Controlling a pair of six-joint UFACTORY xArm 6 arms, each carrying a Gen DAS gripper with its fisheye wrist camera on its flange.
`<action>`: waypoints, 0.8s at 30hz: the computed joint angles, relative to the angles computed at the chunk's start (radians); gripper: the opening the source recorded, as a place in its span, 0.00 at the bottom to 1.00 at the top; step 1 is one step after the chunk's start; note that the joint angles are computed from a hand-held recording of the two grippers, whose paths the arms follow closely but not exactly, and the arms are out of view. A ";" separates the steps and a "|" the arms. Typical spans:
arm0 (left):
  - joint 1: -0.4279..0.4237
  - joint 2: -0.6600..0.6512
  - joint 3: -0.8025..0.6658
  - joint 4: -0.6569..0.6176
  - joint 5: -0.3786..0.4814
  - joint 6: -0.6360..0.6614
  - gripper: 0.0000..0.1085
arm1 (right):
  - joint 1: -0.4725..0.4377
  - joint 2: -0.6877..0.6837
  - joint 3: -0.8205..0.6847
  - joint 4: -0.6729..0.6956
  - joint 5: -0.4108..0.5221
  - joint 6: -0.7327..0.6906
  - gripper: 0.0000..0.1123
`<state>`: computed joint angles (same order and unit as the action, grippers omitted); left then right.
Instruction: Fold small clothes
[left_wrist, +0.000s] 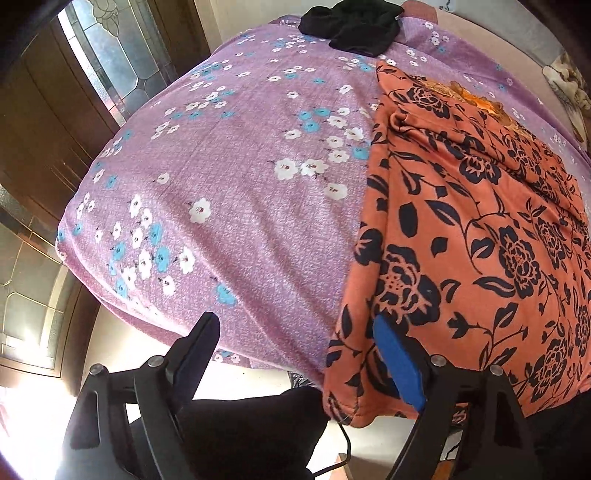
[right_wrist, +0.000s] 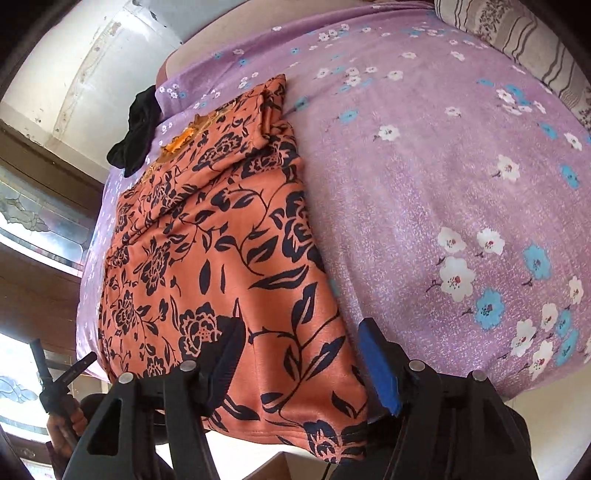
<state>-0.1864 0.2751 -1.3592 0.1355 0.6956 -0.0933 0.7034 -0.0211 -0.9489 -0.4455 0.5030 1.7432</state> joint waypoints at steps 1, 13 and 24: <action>0.006 -0.005 0.006 -0.018 0.008 0.015 0.79 | -0.001 0.006 0.004 0.018 -0.015 -0.014 0.60; -0.030 -0.003 0.054 -0.087 0.085 0.146 0.79 | 0.002 0.023 -0.002 0.090 -0.018 -0.074 0.61; -0.005 0.049 -0.008 -0.322 0.164 0.280 0.38 | 0.006 -0.018 0.040 0.346 -0.013 -0.238 0.60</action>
<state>-0.1910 0.3236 -1.3672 -0.1862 0.8594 0.1869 0.7097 -0.0396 -0.9087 -0.0993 0.4903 1.5054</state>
